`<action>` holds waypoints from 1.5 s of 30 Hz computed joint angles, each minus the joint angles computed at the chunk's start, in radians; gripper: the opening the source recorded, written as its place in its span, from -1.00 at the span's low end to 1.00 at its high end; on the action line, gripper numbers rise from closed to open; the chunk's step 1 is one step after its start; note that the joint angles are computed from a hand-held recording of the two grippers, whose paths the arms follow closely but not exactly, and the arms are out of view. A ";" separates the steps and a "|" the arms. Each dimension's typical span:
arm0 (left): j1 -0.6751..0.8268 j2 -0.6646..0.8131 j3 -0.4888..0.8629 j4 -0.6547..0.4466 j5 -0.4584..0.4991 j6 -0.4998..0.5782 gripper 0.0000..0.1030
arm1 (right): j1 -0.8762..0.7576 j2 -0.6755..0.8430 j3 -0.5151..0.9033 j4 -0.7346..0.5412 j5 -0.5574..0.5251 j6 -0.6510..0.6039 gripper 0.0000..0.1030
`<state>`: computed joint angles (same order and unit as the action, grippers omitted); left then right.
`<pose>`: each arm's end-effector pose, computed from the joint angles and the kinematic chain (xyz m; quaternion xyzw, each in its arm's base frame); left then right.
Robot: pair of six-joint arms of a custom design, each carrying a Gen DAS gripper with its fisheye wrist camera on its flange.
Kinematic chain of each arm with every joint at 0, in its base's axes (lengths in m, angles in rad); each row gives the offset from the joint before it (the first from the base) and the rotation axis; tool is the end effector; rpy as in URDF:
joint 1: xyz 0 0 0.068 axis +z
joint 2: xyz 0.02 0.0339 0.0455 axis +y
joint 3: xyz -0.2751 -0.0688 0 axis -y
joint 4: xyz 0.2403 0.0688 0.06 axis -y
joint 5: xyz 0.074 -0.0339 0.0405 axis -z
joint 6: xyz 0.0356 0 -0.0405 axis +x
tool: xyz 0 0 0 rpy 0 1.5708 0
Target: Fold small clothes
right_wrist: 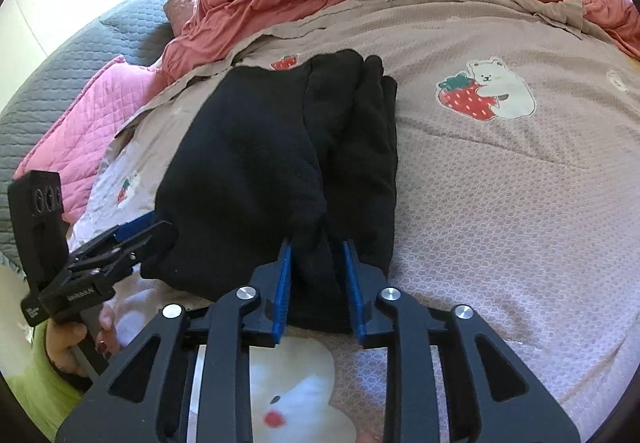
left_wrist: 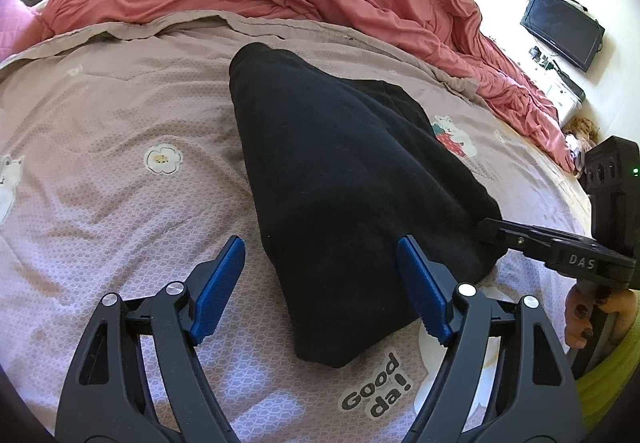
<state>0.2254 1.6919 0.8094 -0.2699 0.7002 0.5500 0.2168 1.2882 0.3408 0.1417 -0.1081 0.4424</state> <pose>0.2911 0.0432 0.1466 0.2188 0.8953 -0.2369 0.3074 0.2024 0.0485 0.1387 0.0842 0.9227 0.1681 0.3365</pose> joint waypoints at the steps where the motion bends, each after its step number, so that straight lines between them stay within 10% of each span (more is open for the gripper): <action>1: 0.003 -0.001 0.000 -0.001 0.003 0.001 0.38 | 0.005 -0.019 0.002 -0.017 0.007 -0.003 -0.45; 9: 0.044 -0.002 0.036 -0.004 0.070 -0.036 0.44 | -0.080 -0.136 0.052 -0.101 0.013 -0.059 -0.08; 26: -0.096 0.150 0.220 -0.015 -0.074 -0.221 0.50 | -0.213 0.505 0.546 -0.111 -0.099 -0.008 0.27; 27: -0.092 0.151 0.222 -0.018 -0.075 -0.217 0.52 | -0.214 0.510 0.545 -0.104 -0.109 -0.006 0.15; 29: -0.090 0.150 0.219 -0.018 -0.075 -0.204 0.52 | -0.192 0.511 0.541 -0.087 -0.072 -0.035 -0.71; 45: -0.106 0.172 0.247 -0.047 -0.087 -0.180 0.60 | -0.183 0.541 0.501 -0.019 0.048 -0.105 -0.54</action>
